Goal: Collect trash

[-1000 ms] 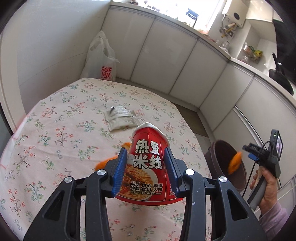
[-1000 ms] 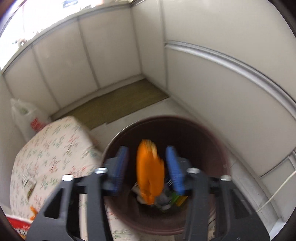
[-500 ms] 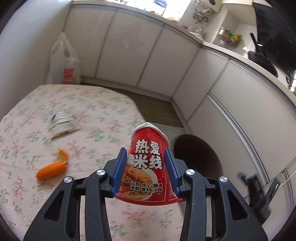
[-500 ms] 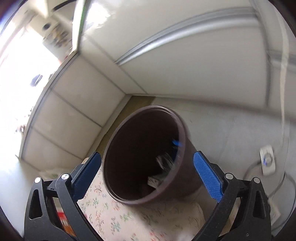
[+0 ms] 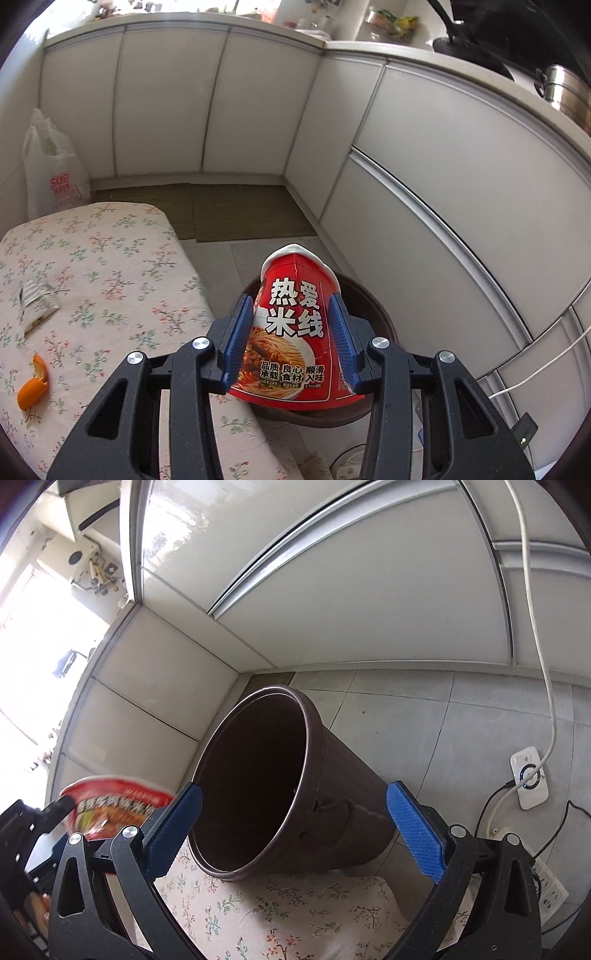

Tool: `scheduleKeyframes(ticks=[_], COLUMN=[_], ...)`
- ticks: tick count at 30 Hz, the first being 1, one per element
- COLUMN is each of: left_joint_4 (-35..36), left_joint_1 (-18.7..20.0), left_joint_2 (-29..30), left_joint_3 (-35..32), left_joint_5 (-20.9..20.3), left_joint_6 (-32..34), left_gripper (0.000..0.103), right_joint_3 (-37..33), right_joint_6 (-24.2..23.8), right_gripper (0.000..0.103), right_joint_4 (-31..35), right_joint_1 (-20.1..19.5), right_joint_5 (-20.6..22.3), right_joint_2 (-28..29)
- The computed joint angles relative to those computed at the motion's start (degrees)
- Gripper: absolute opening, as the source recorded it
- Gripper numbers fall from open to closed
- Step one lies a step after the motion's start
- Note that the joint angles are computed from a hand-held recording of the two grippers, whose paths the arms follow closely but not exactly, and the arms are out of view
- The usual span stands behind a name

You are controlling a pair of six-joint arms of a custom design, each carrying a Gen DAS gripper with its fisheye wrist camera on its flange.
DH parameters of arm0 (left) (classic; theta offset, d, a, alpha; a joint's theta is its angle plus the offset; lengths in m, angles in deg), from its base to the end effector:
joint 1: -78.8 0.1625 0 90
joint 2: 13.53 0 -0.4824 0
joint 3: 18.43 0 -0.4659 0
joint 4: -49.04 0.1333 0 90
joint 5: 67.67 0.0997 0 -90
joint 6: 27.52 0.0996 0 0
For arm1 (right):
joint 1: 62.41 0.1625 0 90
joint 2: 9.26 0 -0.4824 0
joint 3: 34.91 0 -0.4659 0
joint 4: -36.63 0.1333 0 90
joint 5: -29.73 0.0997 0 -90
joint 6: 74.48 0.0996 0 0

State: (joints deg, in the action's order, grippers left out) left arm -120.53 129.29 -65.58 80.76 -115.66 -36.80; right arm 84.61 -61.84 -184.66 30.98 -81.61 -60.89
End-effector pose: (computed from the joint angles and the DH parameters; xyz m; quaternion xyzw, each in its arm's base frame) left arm -0.3149 -0.6961 0.1924 0.1371 0.8915 -0.3796 0.2058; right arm 0.1325 -0.5956 0.1567 -0.1644 -0.8255 0.5333 0.0840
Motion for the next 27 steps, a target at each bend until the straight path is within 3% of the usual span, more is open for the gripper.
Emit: scheduleKeyframes(ticks=[6,9,13,20,27], left_joint_4=[4.0,6.7,8.8,7.3,8.4], left_joint_1=[0.8,1.6,2.1,2.1,3.1], left_joint_2=[3.6,4.9,5.1,2.0,-4.5], left_joint_3=[-3.8,-5.7,-6.6,-2.3,5.2], left_joint_5=[0.0,0.0,-0.5,0.6,3.2], left_joint_6=[-1.4,-3.4,-5.8,-7.2,-13.7], left_gripper=[0.043,0.044,0.054,0.065,0.071], right_joint_3=[1.1,1.1,0.9,0.2,-0.3], right_joint_6=[4.5,4.5,4.1,2.4,0.4], right_gripper=[0.096,0.096,0.096,0.096,0.096], right_joint_4=[0.1,0.2,0.3,1.4,2.6], right_joint_1=[-1.1,-1.1,-0.9,-0.3,0.4], right_joint_5=[1.8,1.9,1.8,0.8,0.2], right_joint_2=[-0.9,-0.7,-0.6,-0.5,-0.5])
